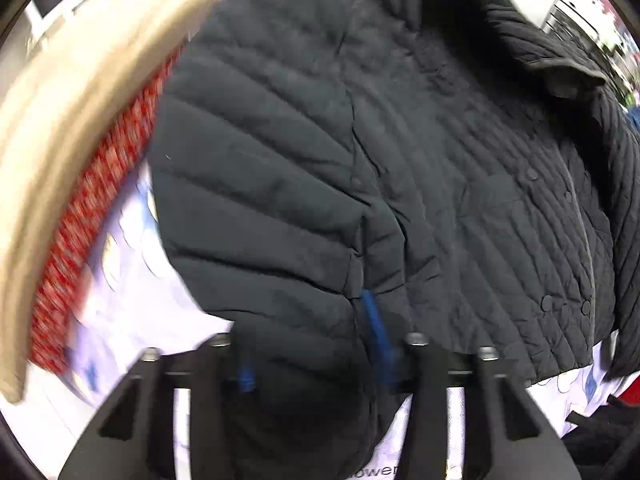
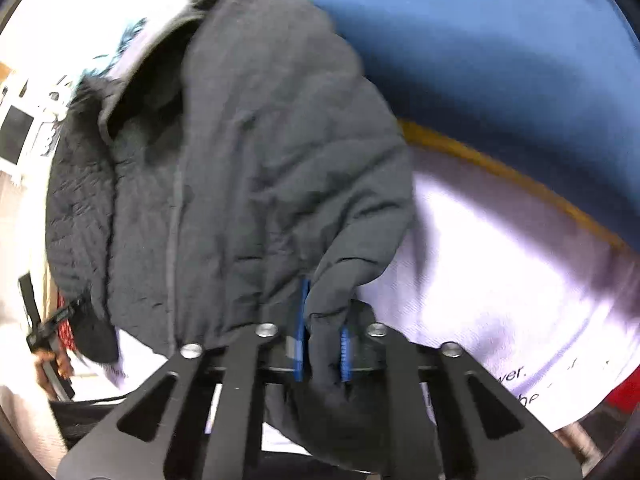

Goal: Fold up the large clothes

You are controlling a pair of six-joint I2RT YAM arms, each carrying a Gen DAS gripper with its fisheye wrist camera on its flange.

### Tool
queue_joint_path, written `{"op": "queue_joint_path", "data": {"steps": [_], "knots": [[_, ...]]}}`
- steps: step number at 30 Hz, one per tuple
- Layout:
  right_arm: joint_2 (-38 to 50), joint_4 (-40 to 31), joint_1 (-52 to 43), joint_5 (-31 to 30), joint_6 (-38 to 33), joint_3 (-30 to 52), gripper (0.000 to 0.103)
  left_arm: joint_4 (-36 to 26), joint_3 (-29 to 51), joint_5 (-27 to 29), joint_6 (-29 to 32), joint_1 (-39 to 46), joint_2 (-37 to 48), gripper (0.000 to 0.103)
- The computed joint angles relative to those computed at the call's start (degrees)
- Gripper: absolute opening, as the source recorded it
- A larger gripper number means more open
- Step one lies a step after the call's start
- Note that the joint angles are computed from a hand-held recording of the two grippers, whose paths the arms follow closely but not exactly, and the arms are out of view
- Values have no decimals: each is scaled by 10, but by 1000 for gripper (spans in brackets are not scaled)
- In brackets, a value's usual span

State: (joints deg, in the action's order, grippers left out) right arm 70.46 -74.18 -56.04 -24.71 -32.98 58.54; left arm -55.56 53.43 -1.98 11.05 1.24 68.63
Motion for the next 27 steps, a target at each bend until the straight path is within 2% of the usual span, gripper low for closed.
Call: {"op": "queue_joint_path", "data": {"steps": [3, 5, 8, 12, 14, 15, 16, 17, 18, 19, 20, 22, 24, 25, 27], "knots": [[-16, -25, 28, -5, -11, 78, 7, 0, 62, -43, 31, -16, -3, 15], [-6, -33, 36, -5, -14, 143, 7, 11, 125, -66, 55, -14, 16, 14], [43, -46, 30, -10, -31, 295, 6, 35, 226, -83, 89, 7, 78, 13], [106, 13, 60, 57, -12, 413, 6, 67, 367, -158, 107, 16, 194, 15], [134, 69, 71, 107, 4, 426, 7, 68, 439, -197, 102, 24, 258, 21], [157, 101, 71, 143, 12, 429, 10, 63, 476, -223, 98, 24, 290, 42], [178, 119, 73, 177, 24, 432, 22, 68, 503, -255, 96, 24, 315, 79], [205, 137, 73, 229, 45, 440, 31, 88, 512, -289, 94, 24, 330, 94], [215, 148, 63, 251, 56, 442, 49, 106, 505, -300, 93, 27, 329, 97], [221, 156, 48, 248, 78, 446, 58, 105, 515, -305, 88, 36, 335, 97], [220, 158, 29, 215, 93, 447, 60, 92, 534, -305, 79, 44, 345, 97], [187, 175, 0, 157, 114, 421, 80, 56, 556, -286, 45, 52, 337, 96], [139, 177, -10, 86, 113, 376, 81, 56, 518, -215, 34, 74, 286, 96], [120, 152, -8, 49, 93, 360, 81, 62, 484, -179, 35, 77, 251, 96], [93, 102, 14, 18, 56, 333, 81, 76, 397, -141, 43, 59, 181, 96]]}}
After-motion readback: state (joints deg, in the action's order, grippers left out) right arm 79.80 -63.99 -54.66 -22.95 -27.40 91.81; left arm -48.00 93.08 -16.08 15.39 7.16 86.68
